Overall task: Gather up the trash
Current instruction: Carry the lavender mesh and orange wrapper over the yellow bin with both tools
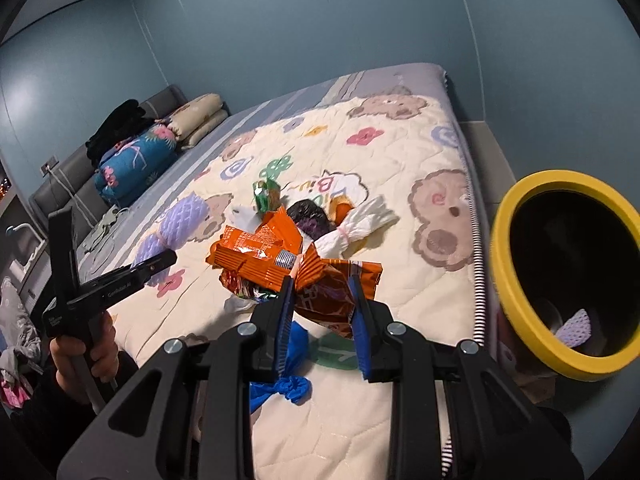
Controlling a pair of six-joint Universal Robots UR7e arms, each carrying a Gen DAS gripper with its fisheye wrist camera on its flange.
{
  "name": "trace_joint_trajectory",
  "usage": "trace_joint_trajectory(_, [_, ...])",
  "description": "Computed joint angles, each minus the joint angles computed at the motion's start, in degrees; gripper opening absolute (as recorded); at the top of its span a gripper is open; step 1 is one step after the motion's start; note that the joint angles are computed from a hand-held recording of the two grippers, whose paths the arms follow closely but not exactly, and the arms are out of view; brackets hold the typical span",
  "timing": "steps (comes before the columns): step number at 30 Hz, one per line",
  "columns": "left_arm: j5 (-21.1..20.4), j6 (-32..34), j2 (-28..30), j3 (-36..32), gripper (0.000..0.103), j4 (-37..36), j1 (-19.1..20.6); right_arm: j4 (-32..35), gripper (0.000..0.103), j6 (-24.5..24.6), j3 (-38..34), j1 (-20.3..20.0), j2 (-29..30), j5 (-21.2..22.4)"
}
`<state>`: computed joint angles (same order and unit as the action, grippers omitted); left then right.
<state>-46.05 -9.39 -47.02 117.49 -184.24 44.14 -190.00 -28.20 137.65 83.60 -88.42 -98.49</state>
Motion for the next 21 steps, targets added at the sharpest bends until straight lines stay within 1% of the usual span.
trace_joint_trajectory(8, [-1.7, -2.0, 0.9, 0.2, 0.024, -1.9, -2.7, 0.1, 0.026, 0.9, 1.9, -0.2, -5.9, -1.2])
trace_joint_trajectory(10, [-1.2, -2.7, 1.2, 0.2, 0.024, -2.3, -3.7, 0.2, 0.026, 0.9, 2.3, -0.5, -7.5, -1.2])
trace_joint_trajectory(12, [-0.8, -2.6, 1.6, 0.1, 0.024, -2.9, -4.9, 0.9, 0.026, 1.0, 2.6, -1.3, -9.7, -0.6])
trace_joint_trajectory(16, [-2.0, -3.3, 1.9, -0.9, 0.024, -1.2, -6.2, 1.2, 0.026, 0.9, 3.5, -2.9, -13.8, 0.2])
trace_joint_trajectory(21, [-3.9, -2.4, 3.4, -3.9, 0.025, 0.5, -7.5, 3.2, 0.026, 2.7, 3.5, -6.2, -19.4, 1.9])
